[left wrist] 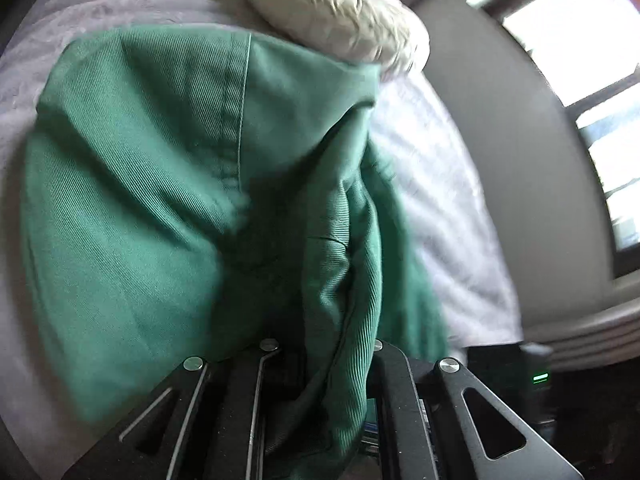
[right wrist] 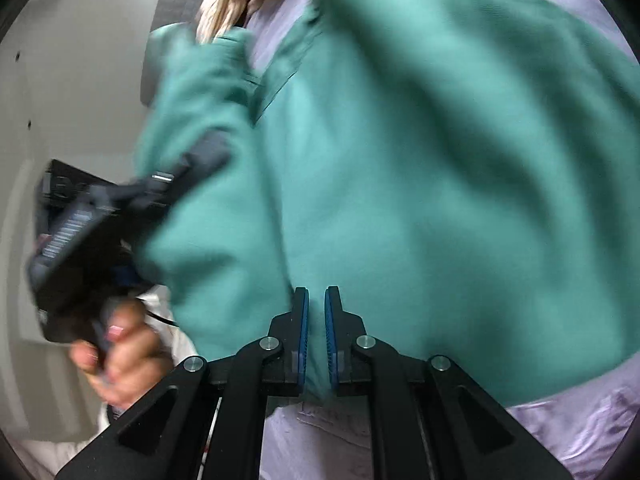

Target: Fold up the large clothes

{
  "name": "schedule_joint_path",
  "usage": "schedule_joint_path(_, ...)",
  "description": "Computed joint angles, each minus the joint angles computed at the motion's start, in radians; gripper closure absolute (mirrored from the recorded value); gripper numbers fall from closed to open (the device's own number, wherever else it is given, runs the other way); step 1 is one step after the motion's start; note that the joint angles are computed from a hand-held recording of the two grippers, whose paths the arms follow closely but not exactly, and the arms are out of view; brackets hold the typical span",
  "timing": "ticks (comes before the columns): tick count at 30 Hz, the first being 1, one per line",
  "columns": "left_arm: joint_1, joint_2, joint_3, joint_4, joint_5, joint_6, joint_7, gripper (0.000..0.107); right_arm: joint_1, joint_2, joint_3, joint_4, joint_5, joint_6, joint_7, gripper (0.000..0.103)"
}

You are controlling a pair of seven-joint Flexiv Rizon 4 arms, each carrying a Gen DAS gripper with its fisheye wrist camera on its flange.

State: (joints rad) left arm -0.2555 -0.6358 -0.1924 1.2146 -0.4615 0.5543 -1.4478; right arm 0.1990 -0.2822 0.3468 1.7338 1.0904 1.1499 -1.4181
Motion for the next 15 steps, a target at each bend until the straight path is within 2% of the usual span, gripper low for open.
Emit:
schedule_joint_path(2,-0.037,-0.005,0.025,-0.027,0.066,0.013,-0.016,0.095,-0.048,0.006,0.008,0.005,0.083,-0.031,-0.065,0.093)
schedule_joint_path(3,-0.044,-0.007,0.028,-0.038,0.082,0.011,-0.018,0.091,-0.061,0.009,0.004,0.006,0.11,-0.046,-0.088,0.093)
schedule_joint_path(4,-0.05,-0.008,0.029,-0.049,0.096,0.008,-0.017,0.084,-0.069,0.01,-0.002,0.007,0.13,-0.058,-0.103,0.093)
schedule_joint_path(6,-0.044,-0.004,0.004,-0.043,0.068,0.02,0.001,0.035,-0.081,0.008,-0.013,0.004,0.174,-0.081,-0.132,0.093)
schedule_joint_path(8,-0.058,0.016,0.002,-0.019,0.061,0.07,-0.007,0.022,-0.075,0.01,-0.021,0.002,0.197,-0.087,-0.134,0.093)
schedule_joint_path(10,-0.066,0.027,-0.003,-0.019,0.064,0.061,-0.004,0.022,-0.082,0.003,-0.03,-0.003,0.23,-0.106,-0.153,0.091)
schedule_joint_path(12,-0.066,0.037,-0.007,-0.028,0.057,0.049,-0.003,0.022,-0.092,0.003,-0.04,-0.006,0.253,-0.122,-0.159,0.082)
schedule_joint_path(13,-0.058,0.059,-0.012,0.004,0.039,0.076,0.011,0.022,-0.095,0.0,-0.044,-0.009,0.269,-0.125,-0.169,0.066)
schedule_joint_path(14,-0.047,0.078,-0.014,0.025,0.021,0.104,0.022,0.022,-0.103,0.004,-0.048,-0.01,0.289,-0.132,-0.18,0.045)
schedule_joint_path(15,-0.038,0.104,-0.008,0.052,0.011,0.132,0.023,0.022,-0.122,0.011,-0.052,-0.009,0.327,-0.145,-0.211,0.038)
